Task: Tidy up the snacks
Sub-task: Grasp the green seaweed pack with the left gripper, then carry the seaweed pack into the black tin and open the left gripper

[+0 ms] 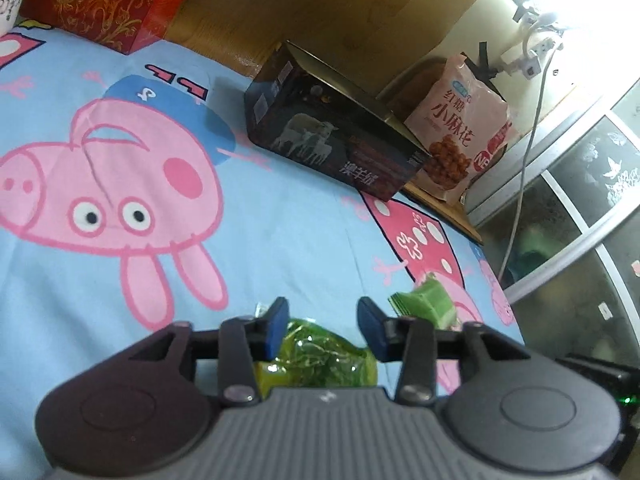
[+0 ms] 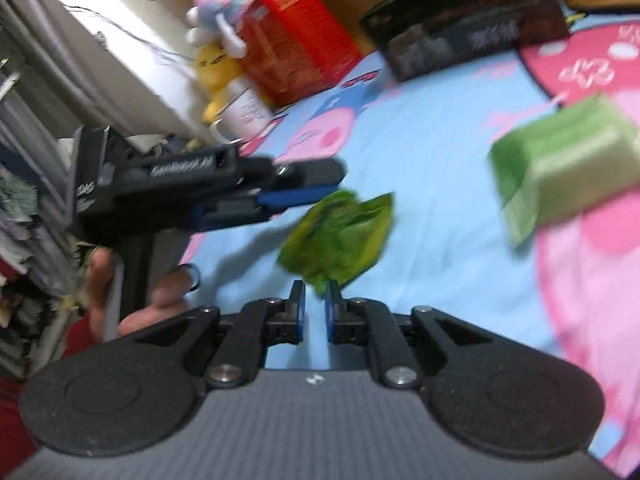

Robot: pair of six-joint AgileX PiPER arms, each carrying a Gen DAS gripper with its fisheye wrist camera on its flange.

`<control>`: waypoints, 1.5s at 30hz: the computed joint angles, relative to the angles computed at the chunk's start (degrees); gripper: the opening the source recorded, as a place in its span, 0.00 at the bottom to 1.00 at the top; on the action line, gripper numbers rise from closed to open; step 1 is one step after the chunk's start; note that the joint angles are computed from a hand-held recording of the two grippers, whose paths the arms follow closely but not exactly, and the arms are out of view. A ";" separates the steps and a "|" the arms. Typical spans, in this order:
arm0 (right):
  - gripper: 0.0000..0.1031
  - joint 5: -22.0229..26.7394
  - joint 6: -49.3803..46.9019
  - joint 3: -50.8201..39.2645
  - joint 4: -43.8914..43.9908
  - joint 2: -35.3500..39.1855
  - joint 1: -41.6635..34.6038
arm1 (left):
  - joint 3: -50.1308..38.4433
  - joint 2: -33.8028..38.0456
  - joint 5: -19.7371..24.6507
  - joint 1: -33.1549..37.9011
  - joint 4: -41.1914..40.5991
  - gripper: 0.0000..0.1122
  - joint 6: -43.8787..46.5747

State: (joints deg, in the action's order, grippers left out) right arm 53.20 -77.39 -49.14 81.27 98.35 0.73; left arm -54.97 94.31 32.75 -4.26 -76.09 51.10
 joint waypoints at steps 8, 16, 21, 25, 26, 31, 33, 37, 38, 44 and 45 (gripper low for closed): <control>0.32 -2.09 -2.91 2.29 3.21 -2.57 -2.75 | 4.11 -3.23 4.60 4.65 0.71 0.52 0.80; 0.29 0.42 -1.94 -3.17 7.48 5.12 0.15 | 5.69 -0.11 10.01 5.39 -8.98 0.50 8.89; 0.13 0.84 -0.70 -4.39 7.25 6.39 0.62 | 3.93 1.95 9.91 4.56 -7.32 0.16 5.53; 0.14 2.17 -0.36 -4.06 6.90 6.11 -0.66 | 2.04 2.24 11.69 4.87 -6.78 0.15 4.31; 0.15 2.01 -1.73 -3.28 7.27 5.25 -1.08 | 1.56 2.67 13.41 5.63 -7.48 0.15 4.45; 0.44 6.85 -7.23 -1.90 11.02 3.39 -4.69 | -1.80 5.43 22.85 8.48 -11.67 0.16 5.31; 0.45 11.48 -7.00 -2.90 12.20 4.84 -6.63 | -4.05 6.58 25.18 7.90 -11.97 0.16 4.79; 0.37 15.30 -6.17 -5.25 11.98 6.03 -8.11 | -11.17 8.88 25.53 5.27 -9.62 0.17 1.53; 0.33 15.23 -6.40 -5.37 12.43 5.79 -8.42 | -13.49 9.59 25.03 4.44 -8.29 0.18 0.18; 0.26 7.37 -9.47 -7.97 15.96 3.07 -8.73 | -32.97 15.04 15.13 -2.38 8.36 0.40 -13.10; 0.26 6.10 -8.50 -10.04 15.80 3.50 -8.70 | -37.48 16.89 14.01 -3.42 11.94 0.41 -16.20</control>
State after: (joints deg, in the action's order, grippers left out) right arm 59.30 -85.89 -59.18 97.06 101.86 -7.96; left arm -92.45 111.19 46.75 -7.68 -64.14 34.89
